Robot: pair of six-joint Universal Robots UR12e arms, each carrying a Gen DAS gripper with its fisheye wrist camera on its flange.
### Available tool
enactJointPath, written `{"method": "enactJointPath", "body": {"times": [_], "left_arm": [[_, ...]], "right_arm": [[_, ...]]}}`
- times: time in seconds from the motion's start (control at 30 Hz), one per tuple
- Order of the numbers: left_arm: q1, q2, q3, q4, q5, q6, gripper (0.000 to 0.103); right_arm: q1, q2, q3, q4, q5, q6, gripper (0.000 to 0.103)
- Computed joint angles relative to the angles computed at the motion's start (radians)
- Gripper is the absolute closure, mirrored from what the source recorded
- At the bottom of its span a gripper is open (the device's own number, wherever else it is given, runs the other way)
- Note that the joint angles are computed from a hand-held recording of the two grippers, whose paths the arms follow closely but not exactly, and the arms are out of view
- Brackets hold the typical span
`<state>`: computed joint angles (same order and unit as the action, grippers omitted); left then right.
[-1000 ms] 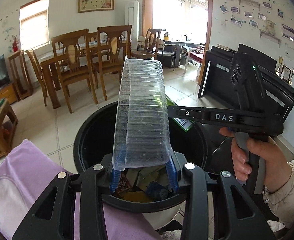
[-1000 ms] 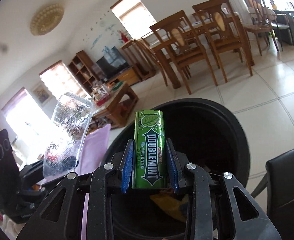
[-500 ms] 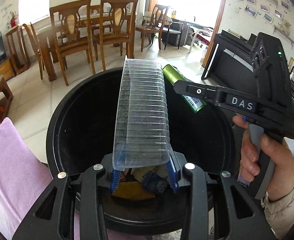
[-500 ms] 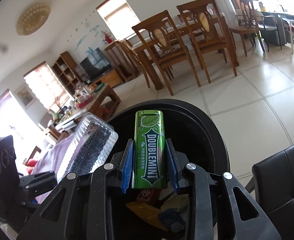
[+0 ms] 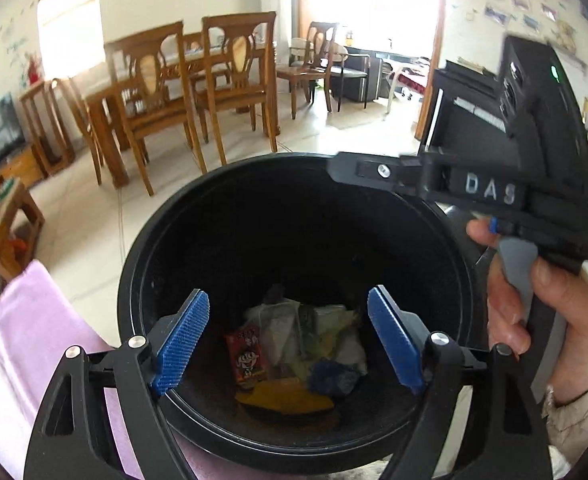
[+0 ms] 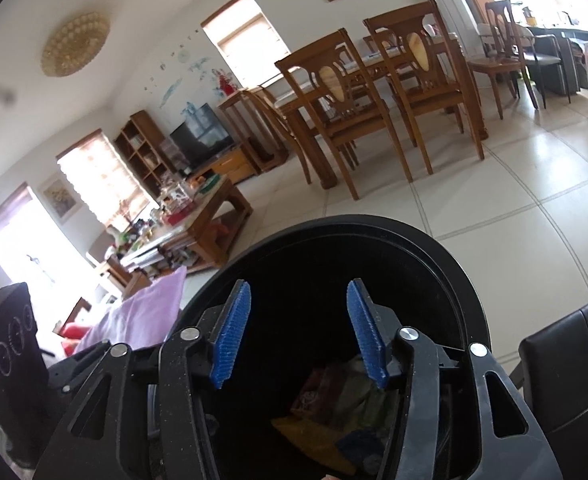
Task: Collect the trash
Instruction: 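Carry the plastic container and gum box over the bin and open both tools, then move both open tools from the bin back over the table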
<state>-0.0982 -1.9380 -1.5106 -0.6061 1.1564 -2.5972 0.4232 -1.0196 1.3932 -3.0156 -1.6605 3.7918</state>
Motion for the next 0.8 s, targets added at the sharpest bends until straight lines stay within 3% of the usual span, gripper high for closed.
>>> {"method": "enactJointPath", "body": {"times": [0.03, 0.07, 0.23, 0.47, 0.8], "left_arm": [[-0.004, 0.001, -0.002, 0.006, 0.011, 0.007, 0.018], [-0.008, 0.003, -0.007, 0.019, 0.024, 0.015, 0.007], [-0.011, 0.008, -0.02, 0.067, 0.048, 0.04, 0.005], [0.0, 0.022, -0.022, 0.068, 0.051, 0.032, 0.005], [0.061, 0.096, -0.084, 0.075, 0.03, 0.028, 0.005]], "right_arm": [[0.003, 0.0, -0.001, -0.009, -0.008, 0.001, 0.035], [0.005, 0.0, -0.002, -0.015, -0.018, 0.002, 0.026], [0.016, 0.0, -0.008, -0.022, -0.042, 0.01, 0.014], [0.026, -0.013, 0.001, -0.026, -0.063, 0.036, 0.012], [0.065, -0.016, -0.031, 0.003, -0.074, 0.023, 0.012]]}}
